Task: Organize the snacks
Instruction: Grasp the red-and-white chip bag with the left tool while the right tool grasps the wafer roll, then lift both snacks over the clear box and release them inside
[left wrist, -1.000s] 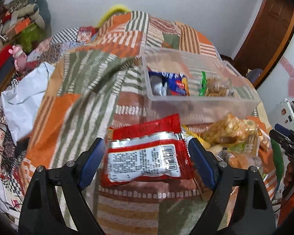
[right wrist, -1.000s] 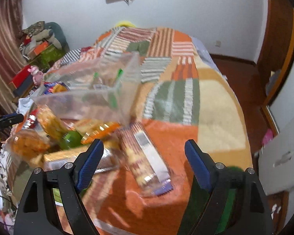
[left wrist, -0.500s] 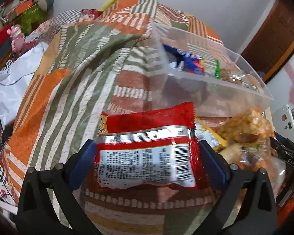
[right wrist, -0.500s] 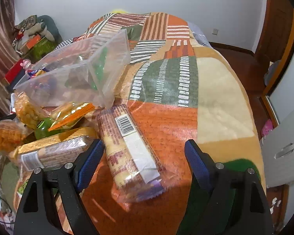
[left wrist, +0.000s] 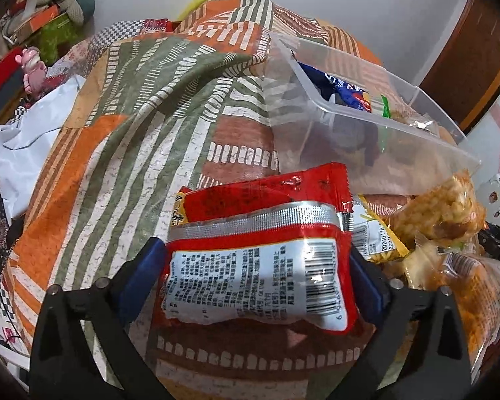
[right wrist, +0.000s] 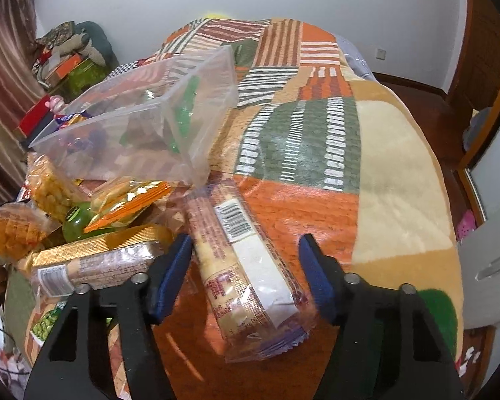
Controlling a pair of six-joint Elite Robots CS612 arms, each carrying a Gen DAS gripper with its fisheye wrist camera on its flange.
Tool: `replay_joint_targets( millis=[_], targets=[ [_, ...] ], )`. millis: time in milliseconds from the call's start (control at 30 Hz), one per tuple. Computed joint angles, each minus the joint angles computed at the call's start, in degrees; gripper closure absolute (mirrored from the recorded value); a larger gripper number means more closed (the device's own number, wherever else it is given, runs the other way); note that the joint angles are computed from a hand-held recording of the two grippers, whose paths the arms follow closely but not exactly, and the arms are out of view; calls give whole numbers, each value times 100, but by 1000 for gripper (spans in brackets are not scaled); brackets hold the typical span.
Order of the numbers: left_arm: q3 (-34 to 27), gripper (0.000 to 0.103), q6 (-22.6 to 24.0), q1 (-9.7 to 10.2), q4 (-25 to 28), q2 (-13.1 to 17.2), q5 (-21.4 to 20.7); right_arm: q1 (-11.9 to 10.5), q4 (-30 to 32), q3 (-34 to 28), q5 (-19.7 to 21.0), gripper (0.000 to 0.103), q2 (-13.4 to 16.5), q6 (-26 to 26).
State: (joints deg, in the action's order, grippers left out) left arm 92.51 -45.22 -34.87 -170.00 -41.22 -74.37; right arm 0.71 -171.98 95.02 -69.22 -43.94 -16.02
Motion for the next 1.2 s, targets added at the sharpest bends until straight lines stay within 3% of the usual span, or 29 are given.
replay_joint_targets(
  millis=[200, 367, 400, 767, 1200],
  targets=[
    [150, 29, -36, -20, -69, -100, 14, 16, -48, 53, 61, 58, -26, -102],
    [269, 34, 38, -114, 37, -192, 248, -22, -64, 130, 164, 61, -75, -52],
    [289, 39, 41, -135, 49, -205, 303, -35, -88, 167, 175, 61, -94, -38],
    [587, 42, 55, -315, -295, -462, 681, -78, -484, 451, 205, 61, -292, -90],
    [577, 42, 511, -483, -800, -681, 1123, -68, -1204, 417, 680, 61, -395, 200]
  ],
)
